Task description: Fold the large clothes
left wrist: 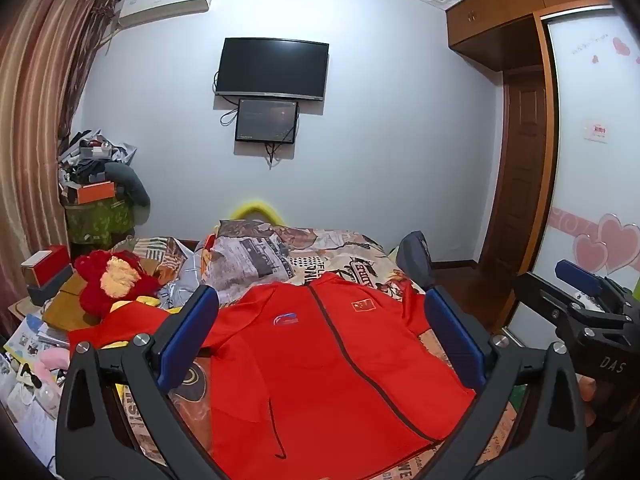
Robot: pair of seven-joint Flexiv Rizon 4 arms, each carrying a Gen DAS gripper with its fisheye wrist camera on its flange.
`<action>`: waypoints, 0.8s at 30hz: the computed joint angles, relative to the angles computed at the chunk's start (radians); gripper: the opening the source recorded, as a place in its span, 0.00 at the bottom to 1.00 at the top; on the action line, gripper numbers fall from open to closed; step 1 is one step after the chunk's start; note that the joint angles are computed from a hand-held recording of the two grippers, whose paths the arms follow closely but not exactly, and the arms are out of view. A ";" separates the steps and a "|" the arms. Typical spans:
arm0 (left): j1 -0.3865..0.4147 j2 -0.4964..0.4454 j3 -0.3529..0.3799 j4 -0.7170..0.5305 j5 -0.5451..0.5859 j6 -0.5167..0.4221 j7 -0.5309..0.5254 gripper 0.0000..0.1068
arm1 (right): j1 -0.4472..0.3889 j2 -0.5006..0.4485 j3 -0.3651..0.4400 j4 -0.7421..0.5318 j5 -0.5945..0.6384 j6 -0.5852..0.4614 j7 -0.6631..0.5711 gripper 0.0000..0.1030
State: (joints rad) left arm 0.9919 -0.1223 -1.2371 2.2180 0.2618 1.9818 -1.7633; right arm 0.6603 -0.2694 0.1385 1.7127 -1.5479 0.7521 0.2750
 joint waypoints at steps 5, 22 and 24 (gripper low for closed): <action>-0.028 0.004 0.044 0.007 0.014 0.012 -0.007 0.96 | -0.002 -0.002 -0.001 -0.001 0.001 0.005 0.007 1.00; -0.181 0.006 0.249 -0.050 0.122 -0.013 -0.098 0.96 | -0.003 -0.013 -0.004 -0.007 0.002 0.015 0.013 1.00; -0.189 0.005 0.263 -0.056 0.138 -0.017 -0.111 0.96 | 0.000 -0.014 -0.005 -0.007 0.005 0.013 0.012 1.00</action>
